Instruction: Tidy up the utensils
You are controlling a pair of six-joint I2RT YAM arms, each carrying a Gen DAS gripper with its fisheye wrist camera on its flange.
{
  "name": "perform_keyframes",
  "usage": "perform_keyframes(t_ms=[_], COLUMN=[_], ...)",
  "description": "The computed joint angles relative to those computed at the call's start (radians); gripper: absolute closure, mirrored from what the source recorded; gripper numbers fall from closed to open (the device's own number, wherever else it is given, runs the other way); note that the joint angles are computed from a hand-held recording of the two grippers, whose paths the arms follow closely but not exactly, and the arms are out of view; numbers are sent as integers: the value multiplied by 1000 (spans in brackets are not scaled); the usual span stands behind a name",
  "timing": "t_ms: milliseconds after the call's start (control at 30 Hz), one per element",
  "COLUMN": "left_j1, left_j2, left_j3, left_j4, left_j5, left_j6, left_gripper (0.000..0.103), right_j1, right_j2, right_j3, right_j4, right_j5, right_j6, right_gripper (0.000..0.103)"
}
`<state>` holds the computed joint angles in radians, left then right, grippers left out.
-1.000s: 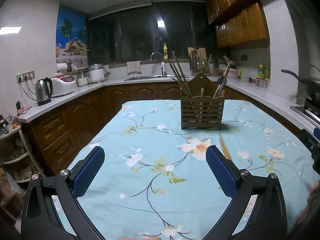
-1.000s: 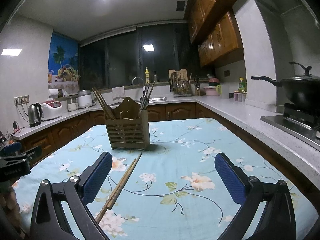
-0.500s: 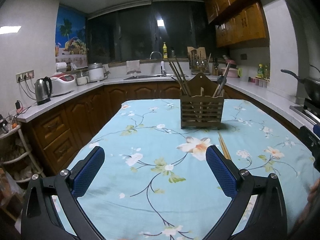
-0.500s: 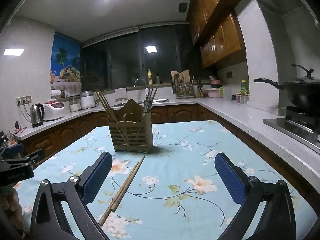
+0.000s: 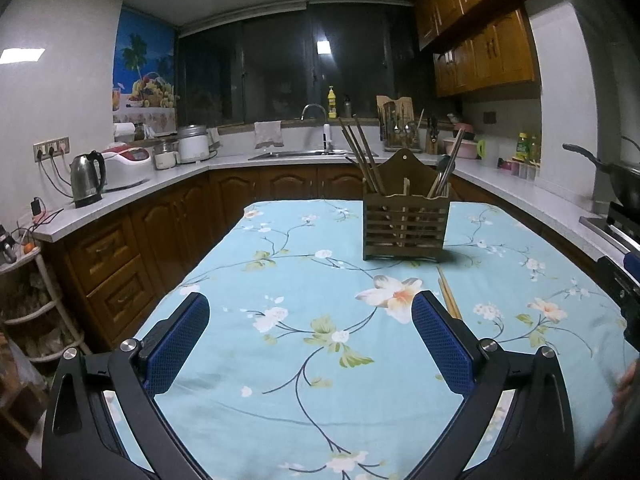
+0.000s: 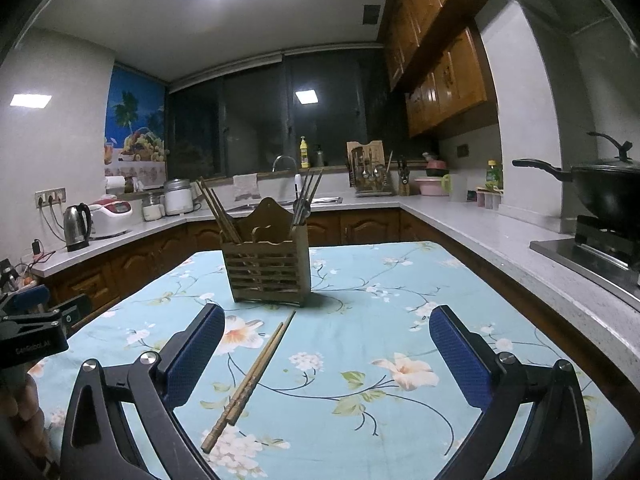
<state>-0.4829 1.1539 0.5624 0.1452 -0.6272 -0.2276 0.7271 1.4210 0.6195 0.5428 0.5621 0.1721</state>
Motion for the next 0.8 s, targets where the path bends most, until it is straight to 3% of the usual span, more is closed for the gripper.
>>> perform_keyframes(t_ms=[800], left_j1=[-5], left_j2=[2], left_j3=[9], left_j4=[-17], left_j5=[1], left_j6=[-9], left_gripper=[0], right_j1=[-9], right_j2=[9], right_j3=[11], right_j4=[-6], right_j5=[-10], right_j6=[-4], right_gripper=[0])
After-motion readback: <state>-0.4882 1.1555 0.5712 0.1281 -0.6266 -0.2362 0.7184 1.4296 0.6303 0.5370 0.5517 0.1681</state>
